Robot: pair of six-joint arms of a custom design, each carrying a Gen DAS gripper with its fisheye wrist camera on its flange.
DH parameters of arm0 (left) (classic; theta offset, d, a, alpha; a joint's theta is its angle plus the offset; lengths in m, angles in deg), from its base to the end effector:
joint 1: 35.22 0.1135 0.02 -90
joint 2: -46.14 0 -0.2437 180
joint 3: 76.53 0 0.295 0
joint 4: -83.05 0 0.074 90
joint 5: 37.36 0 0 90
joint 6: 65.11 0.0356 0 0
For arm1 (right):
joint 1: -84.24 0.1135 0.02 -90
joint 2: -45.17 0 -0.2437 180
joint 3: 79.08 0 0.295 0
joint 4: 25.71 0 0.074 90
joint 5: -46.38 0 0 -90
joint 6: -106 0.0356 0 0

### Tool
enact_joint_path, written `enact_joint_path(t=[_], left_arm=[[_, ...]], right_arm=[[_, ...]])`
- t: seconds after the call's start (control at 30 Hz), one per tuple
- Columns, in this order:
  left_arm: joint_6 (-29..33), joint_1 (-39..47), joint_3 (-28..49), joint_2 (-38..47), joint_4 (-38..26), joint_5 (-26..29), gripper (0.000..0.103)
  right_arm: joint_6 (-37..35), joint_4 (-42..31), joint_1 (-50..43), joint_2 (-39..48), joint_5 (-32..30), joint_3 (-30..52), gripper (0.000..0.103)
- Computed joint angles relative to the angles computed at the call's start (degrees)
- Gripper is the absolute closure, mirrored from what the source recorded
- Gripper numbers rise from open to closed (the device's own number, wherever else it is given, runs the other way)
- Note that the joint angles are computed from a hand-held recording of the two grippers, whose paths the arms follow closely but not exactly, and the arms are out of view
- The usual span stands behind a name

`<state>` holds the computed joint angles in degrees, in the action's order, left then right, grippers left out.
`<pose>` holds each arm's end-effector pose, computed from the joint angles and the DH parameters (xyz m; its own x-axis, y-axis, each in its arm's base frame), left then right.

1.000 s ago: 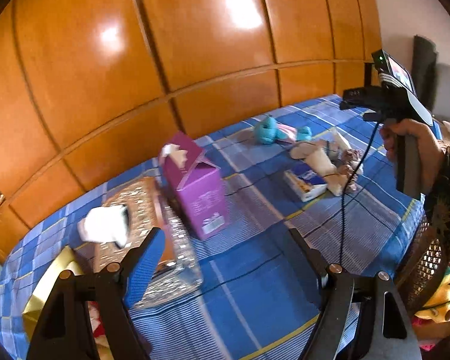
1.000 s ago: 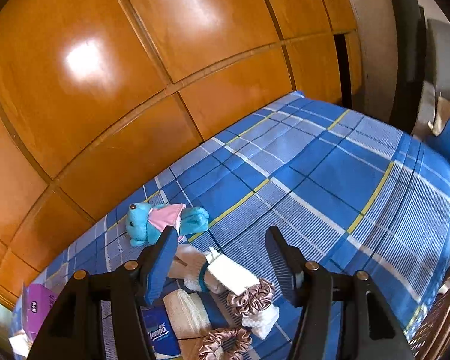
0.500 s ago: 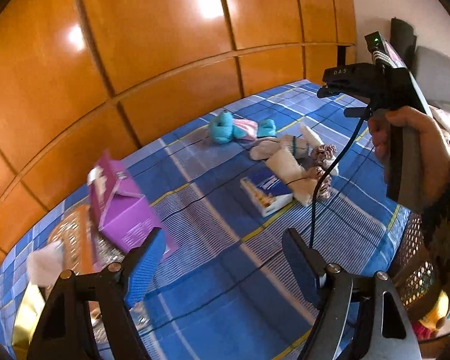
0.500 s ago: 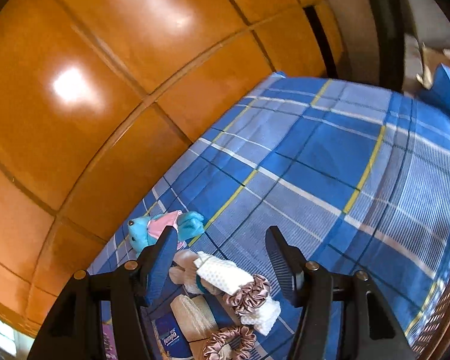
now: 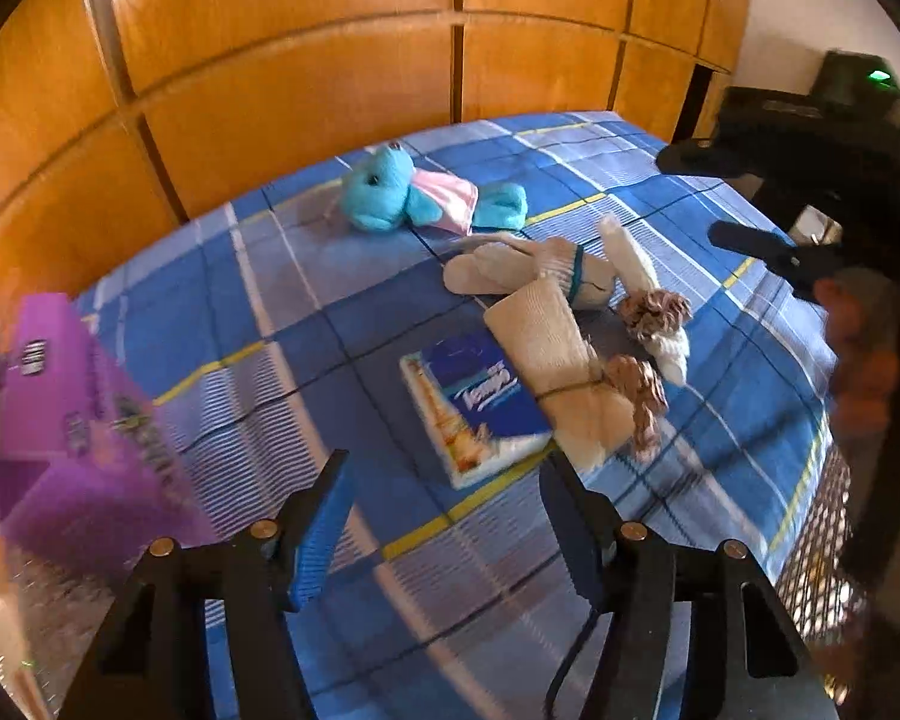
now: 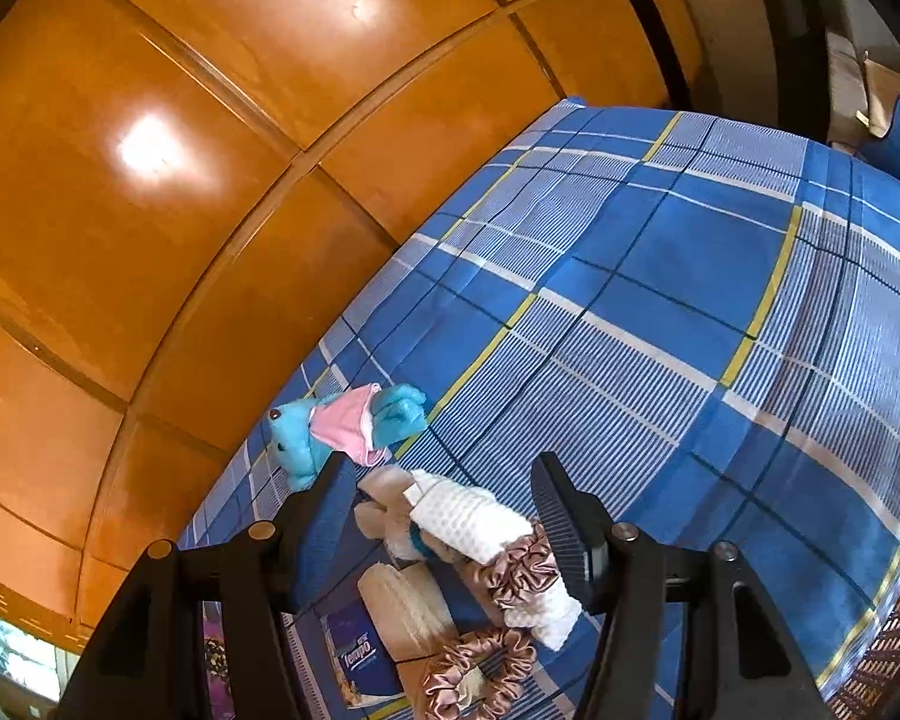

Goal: Organize soft objects
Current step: 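Grasp the blue Tempo tissue pack with the left gripper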

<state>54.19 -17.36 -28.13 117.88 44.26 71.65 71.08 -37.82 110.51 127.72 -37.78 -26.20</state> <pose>0.2556 0.0702 0.1329 -0.8047 0.2268 -0.5486 0.2853 0.9582 -0.0223 0.2942 0.1412 0.1362 -0.6472 0.5902 -0.4825 0.2768 0.7717 0.5726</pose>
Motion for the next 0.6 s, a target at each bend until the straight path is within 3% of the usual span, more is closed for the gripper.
enact_joint_path(t=[0.33,0.47,0.5,0.6], left_arm=[[-11.6,-6.9,10.8,18.8,3.5,-3.2,0.037],[-12.4,-7.1,13.1,23.1,4.5,-4.0,0.039],[-12.1,-5.8,13.4,23.6,3.8,-2.1,0.044],[-9.0,-2.1,11.2,21.7,2.9,0.0,0.046]], right_arm=[[-0.7,-0.6,0.3,1.9,-1.1,1.7,0.041],[-1.2,-1.5,0.3,3.3,-2.0,2.9,0.041],[-1.4,-1.5,0.3,3.5,-2.3,3.0,0.041],[-1.9,-1.4,0.4,4.0,-3.0,3.4,0.041]])
